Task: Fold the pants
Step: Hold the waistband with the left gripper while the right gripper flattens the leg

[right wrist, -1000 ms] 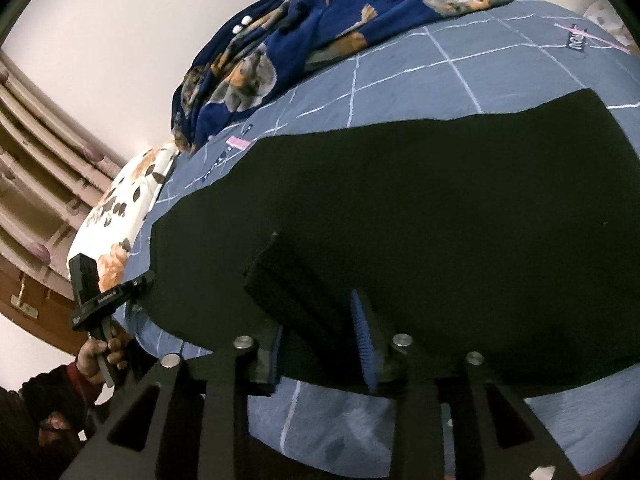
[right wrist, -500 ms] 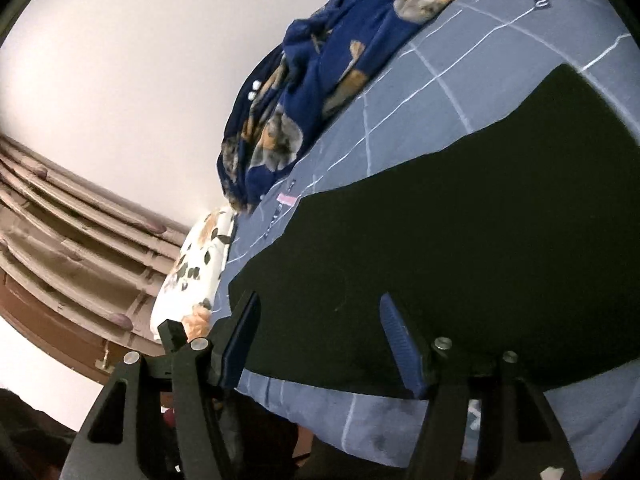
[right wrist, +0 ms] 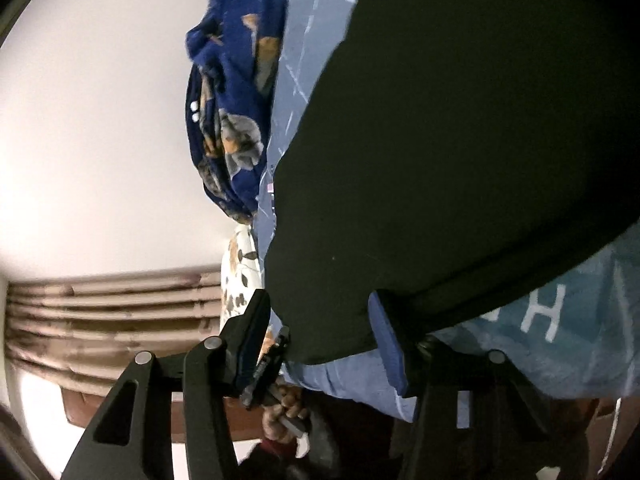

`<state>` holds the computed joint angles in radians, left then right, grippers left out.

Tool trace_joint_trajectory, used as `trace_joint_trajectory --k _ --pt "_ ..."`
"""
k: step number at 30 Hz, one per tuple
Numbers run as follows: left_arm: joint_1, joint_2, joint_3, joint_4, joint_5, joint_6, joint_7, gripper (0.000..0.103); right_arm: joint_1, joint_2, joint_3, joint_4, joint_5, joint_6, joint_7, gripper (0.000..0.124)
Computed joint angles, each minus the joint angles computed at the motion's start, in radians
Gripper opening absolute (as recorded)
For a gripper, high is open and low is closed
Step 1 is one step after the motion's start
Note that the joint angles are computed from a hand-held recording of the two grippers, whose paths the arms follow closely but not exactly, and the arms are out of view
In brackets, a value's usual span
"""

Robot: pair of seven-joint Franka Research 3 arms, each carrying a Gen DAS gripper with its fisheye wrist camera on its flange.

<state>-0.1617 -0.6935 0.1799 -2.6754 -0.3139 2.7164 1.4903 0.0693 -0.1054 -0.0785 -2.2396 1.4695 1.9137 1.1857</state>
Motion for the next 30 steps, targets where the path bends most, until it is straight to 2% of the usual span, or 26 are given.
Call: trace_joint_trajectory --k 7,12,18,20,27,30 --pt "-0.003 -0.006 0.009 -0.005 -0.008 0.003 0.008 0.006 0.019 -0.055 0.007 -0.042 -0.008 0.06 0.063 0.051" --pt "-0.011 -0.004 0.017 -0.005 -0.02 0.007 0.017 0.006 0.032 -0.061 0.003 -0.076 0.036 0.106 0.08 0.049" --pt "-0.017 -0.003 0.021 -0.007 -0.032 0.016 0.024 0.006 0.068 -0.11 0.035 -0.11 0.065 0.277 0.113 0.048" --pt "-0.015 -0.005 0.021 -0.008 -0.032 0.014 0.026 0.006 0.083 -0.132 0.032 -0.139 0.113 0.316 0.125 0.048" --pt "-0.023 -0.012 0.032 -0.014 -0.047 0.022 0.035 0.006 0.099 -0.135 0.005 -0.168 0.198 0.306 0.103 0.048" --pt "-0.025 -0.009 0.03 -0.013 -0.051 0.025 0.034 0.006 0.1 -0.134 0.016 -0.161 0.204 0.338 0.113 0.048"
